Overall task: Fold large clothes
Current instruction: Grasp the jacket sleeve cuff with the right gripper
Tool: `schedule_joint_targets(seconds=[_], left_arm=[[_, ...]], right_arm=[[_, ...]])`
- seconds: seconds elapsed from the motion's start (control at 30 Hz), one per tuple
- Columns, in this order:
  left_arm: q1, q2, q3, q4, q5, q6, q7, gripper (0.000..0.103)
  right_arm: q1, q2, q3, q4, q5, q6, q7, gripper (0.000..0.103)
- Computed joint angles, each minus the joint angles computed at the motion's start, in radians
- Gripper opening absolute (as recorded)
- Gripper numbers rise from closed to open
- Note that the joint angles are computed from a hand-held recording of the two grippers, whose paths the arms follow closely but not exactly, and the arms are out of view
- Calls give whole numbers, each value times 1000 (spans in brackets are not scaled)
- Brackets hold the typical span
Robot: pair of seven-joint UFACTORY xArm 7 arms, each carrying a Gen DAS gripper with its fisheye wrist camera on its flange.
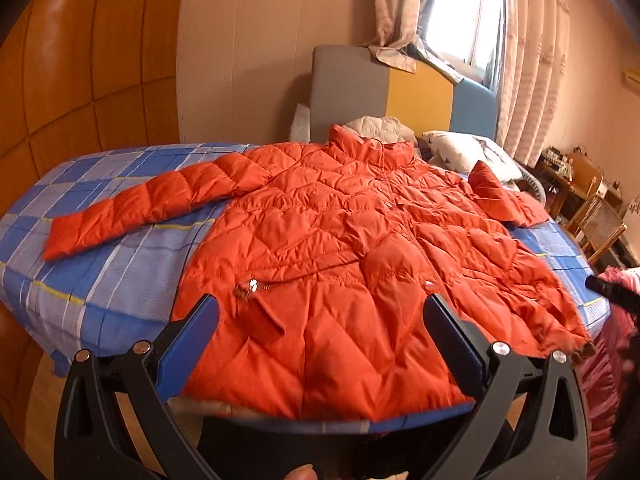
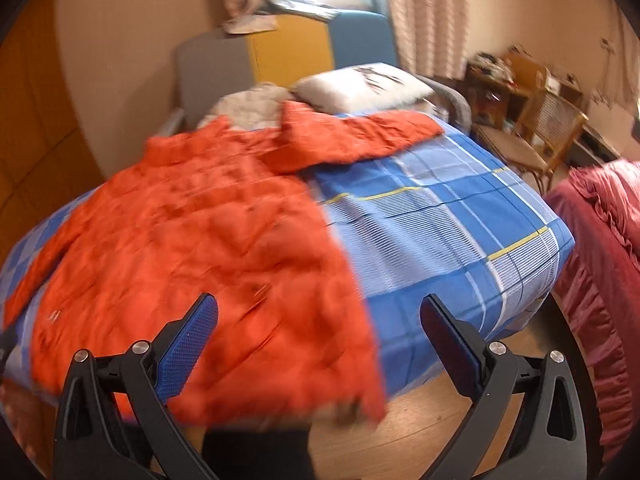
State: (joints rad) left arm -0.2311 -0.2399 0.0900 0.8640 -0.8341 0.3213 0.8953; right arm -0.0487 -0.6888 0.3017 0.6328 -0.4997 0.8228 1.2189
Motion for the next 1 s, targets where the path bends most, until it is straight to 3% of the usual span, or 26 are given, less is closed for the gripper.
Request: schedule_joint_targets(seconds=[0.2,0.4,0.6,0.73,1.0], left_arm=[[40,158,-63,118,117,-31,-114,101],[101,325,-125,278,391,5,-393,101],[108,486,-107,438,672,24,-658,101],[117,584,-103,564,758,87,-768,101],[92,738,-107,778,872,158,-843,101]], right_arm=[[-122,135,-102,17,-54,-85,20,95],[-193,383,-216,152,-76,-149,-6,82],[-196,617,-324,358,-57,-135,-51,74],[-182,753,-384,502,-49,-103,-84,72],[-156,1009,-476,789,7,-44,-177,72]])
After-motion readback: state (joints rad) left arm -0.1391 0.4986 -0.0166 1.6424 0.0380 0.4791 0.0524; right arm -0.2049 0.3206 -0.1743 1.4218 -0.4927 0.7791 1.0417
